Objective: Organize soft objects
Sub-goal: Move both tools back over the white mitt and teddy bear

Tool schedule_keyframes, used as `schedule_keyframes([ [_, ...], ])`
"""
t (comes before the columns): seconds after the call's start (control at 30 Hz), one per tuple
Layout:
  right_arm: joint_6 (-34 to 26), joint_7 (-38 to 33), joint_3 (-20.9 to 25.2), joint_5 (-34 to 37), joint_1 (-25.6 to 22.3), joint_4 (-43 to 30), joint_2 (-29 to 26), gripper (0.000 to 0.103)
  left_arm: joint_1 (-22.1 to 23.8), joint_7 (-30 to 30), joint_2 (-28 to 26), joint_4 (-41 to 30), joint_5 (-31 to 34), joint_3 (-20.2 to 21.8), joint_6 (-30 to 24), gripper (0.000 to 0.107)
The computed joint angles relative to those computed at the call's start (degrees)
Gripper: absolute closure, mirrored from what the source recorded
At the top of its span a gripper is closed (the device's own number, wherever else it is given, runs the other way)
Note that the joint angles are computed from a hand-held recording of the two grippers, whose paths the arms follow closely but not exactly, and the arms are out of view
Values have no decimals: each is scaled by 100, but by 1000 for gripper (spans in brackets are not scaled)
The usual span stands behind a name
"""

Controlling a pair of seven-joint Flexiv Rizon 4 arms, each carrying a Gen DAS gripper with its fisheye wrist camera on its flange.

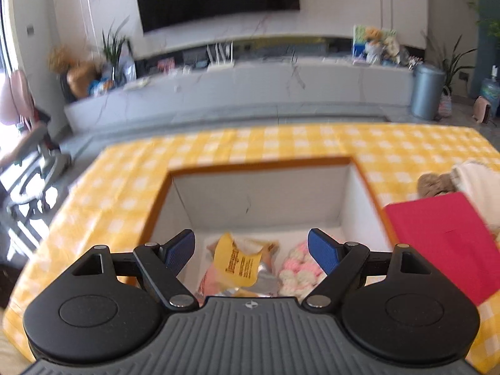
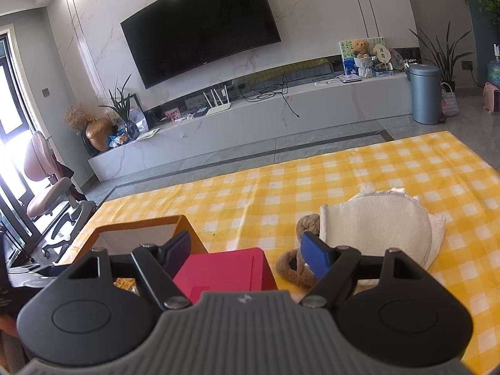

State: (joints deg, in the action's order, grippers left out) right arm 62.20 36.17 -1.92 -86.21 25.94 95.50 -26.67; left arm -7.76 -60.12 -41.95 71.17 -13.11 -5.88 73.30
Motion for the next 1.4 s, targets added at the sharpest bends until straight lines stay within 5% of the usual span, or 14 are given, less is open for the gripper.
schedule_keyframes([
  [0.23,-125,18,37,-51,-26,129,160,26,266,242,443,701,-433,-645,650,11],
  [0.67,-807,-87,312,32,-211,681,759,23,761,1682,985,1673,-1417,-1992,940,11],
  [0.87,-1182,-281,443,394,-298,1002,986,22,428,1849,1002,1774,-1569,-1913,874,11],
  [1.1,-862,-62,495,579,-595,1451,1183,22,-86,1687,850,1674,-1396,-1588,877,11],
  [1.3,-821,-153,512,972,-718,1613,1195,21,-875,751,541,1163,-726,-528,490,11],
  [1.4,-528,49,441,1061,-839,1687,1138,21,-939,489,422,996,-500,-427,246,11],
])
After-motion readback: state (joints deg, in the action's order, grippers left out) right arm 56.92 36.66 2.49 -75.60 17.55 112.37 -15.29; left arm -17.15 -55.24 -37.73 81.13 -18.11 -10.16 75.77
